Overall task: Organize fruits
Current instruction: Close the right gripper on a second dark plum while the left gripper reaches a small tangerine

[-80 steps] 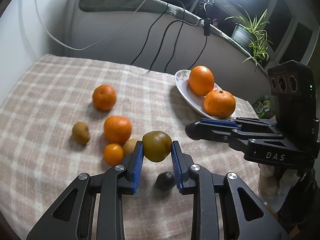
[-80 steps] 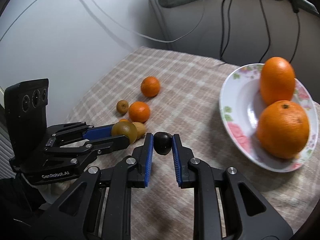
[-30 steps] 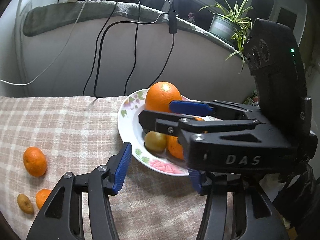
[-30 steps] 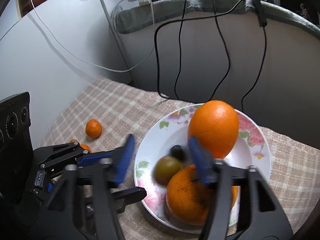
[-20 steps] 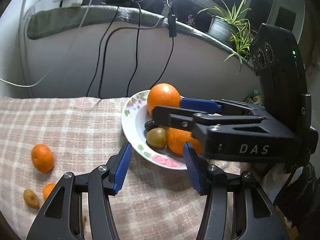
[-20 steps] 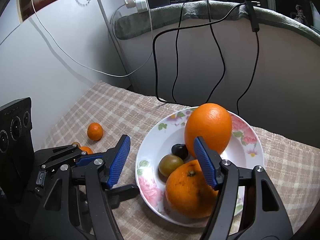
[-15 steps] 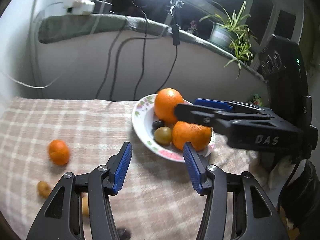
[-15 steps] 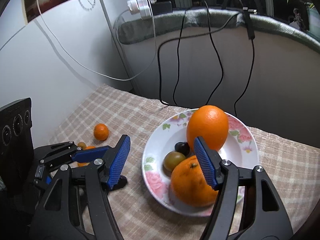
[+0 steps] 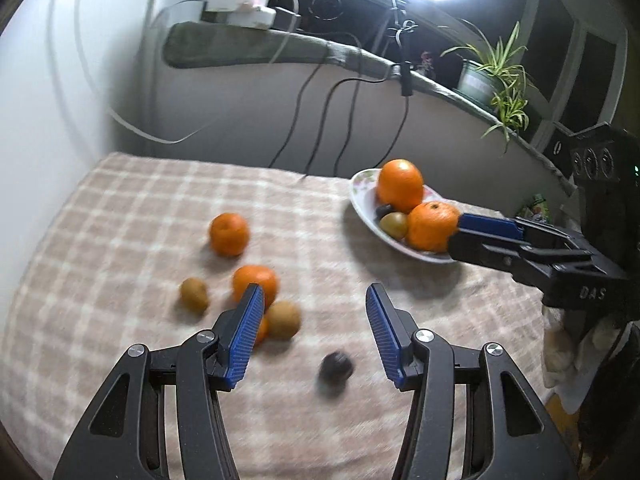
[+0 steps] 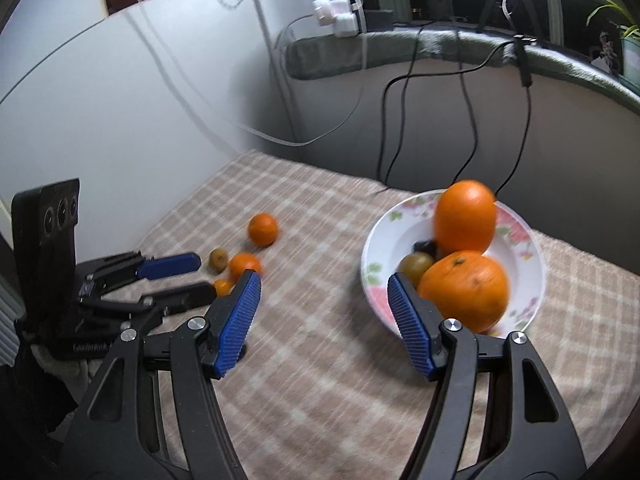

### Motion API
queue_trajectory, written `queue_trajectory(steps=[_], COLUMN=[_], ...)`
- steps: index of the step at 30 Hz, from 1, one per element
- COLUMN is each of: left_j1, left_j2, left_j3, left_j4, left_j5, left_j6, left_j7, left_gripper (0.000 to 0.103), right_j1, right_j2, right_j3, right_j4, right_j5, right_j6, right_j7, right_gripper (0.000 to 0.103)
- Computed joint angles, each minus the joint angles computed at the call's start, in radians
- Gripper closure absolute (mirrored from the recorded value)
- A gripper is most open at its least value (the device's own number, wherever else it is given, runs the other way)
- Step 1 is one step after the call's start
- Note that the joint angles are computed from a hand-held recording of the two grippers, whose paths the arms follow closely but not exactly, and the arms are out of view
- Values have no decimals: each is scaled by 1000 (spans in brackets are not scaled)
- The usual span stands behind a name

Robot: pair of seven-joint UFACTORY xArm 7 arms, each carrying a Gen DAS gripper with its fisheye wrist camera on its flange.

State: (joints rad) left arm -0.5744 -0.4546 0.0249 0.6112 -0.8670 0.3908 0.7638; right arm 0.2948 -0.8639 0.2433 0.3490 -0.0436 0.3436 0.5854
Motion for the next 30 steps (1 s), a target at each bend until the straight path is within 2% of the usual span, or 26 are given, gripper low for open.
queue_trajectory(steps=[5,10,15,19,23,30], left_j1=[36,53,52,65,82,109], left_j2=[-26,-22,9,38,62,105], left_j3=[15,34,47,35,17,-17], left_j4=[-38,-50,-35,-18,-1,24], left_j5=[30,45,19,-9,-35,-43], left_j6=[7,17,41,60,72,82], left_j7=[-21,-22,5,22,36,47], left_gripper=[51,54,60,61,61,63], right_j1=[39,80,110,121,138,155], right_j2=[36,87,150,181,212,277], right_j3=[32,33,37,44,33,25], right_j4=[3,5,12,17,22,41], right_j5=[9,17,19,14,16,19], right_j6=[-19,-51,-77,-91,-106,-126], right_j7=[21,28,30,35,28,6], right_gripper=[34,34,34,35,44,51])
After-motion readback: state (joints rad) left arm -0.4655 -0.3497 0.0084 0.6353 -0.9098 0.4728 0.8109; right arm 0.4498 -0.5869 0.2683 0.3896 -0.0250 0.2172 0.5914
